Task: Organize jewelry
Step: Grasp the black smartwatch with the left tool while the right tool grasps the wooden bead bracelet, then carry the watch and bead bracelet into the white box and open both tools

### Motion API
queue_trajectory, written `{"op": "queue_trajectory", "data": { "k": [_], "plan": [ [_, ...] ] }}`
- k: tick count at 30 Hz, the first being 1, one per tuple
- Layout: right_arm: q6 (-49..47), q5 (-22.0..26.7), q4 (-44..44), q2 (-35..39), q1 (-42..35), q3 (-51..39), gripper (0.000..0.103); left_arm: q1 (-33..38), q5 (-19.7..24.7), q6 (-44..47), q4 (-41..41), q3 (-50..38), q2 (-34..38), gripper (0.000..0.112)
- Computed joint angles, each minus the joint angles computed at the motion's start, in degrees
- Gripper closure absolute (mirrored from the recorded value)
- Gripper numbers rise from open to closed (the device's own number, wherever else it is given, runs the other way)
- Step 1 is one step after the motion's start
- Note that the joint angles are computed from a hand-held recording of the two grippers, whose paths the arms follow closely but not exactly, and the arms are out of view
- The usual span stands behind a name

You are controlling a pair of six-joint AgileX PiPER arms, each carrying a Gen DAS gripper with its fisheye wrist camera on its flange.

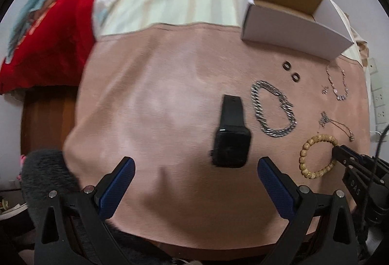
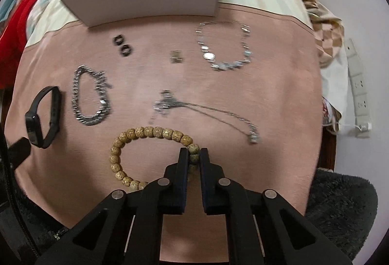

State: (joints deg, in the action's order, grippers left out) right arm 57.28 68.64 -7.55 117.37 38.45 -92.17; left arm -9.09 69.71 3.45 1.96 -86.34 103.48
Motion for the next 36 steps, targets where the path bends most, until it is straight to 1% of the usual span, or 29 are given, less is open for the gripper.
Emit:
{"op": "queue_trajectory", "data": {
  "k": [3,5,7,8,9,10,15,20,24,26,28,31,34,36],
  "plan": [
    [0.5,-0.6,0.3,-1.0,-0.2,1.7,0.094,-0.7,-1.2,1.1,-1.7,-0.4,1.7,0.01],
    [0.8,-0.9,0.1,-1.3,-0.2,2.3,0.094,-1.3,-2.4,2.1,-2.7,-0.4,2.3,0.018],
    [0.9,-1.3,0.0,-1.2,-0.1,2.5,0.094,-1.8,-2.7,2.6,-2.9,-1.0,2.9,0.048],
    [0.9,-1.4,0.0,-1.1,0.0,2.5,0.094,-1.7,-2.8,3.4,-3.9,-1.4,3.3,0.057],
    [0.2,-1.5,0.0,-1.0,-0.8,2.4,0.094,-1.7,-3.0,3.9,-4.5,-1.7,3.6,0.078],
    [-0.1,-2.0,0.0,-0.9,-1.1,2.6,0.094,-1.7,-3.1,4.1,-4.7,-1.8,3.7,0.082],
    [-0.7,-4.0,0.5,-2.0,-2.2,4.3,0.094,-2.8,-6.4,3.6,-2.9,-0.4,1.4,0.082],
    [-0.2,-6.8,0.4,-4.1,-3.1,6.4,0.094,-3.7,-7.1,2.7,-1.9,0.1,-0.6,0.082],
    [0.3,-7.2,-0.3,-5.9,-2.6,6.0,0.094,-3.9,-8.7,3.3,-2.0,2.4,-3.4,0.082],
    [0.4,-7.0,-0.7,-6.6,-2.4,5.1,0.094,-4.1,-7.6,3.3,-2.5,1.3,-4.0,0.082],
    [0.0,-6.8,-0.7,-7.3,-2.4,4.2,0.094,-4.6,-7.3,3.0,-2.8,-1.2,-2.8,0.082],
    [-1.0,-6.1,-1.2,-8.2,-2.5,2.1,0.094,-4.8,-5.3,3.3,-4.2,-4.3,-3.2,0.082],
    [-2.6,-3.5,-1.8,-7.9,-2.3,-3.2,0.094,-4.8,-2.8,3.5,-5.7,-9.2,-2.3,0.082],
    [-4.1,-1.1,-2.2,-7.6,-2.6,-8.0,0.094,-4.4,-0.1,3.9,-7.5,-14.7,-0.7,0.082]
  ]
}}
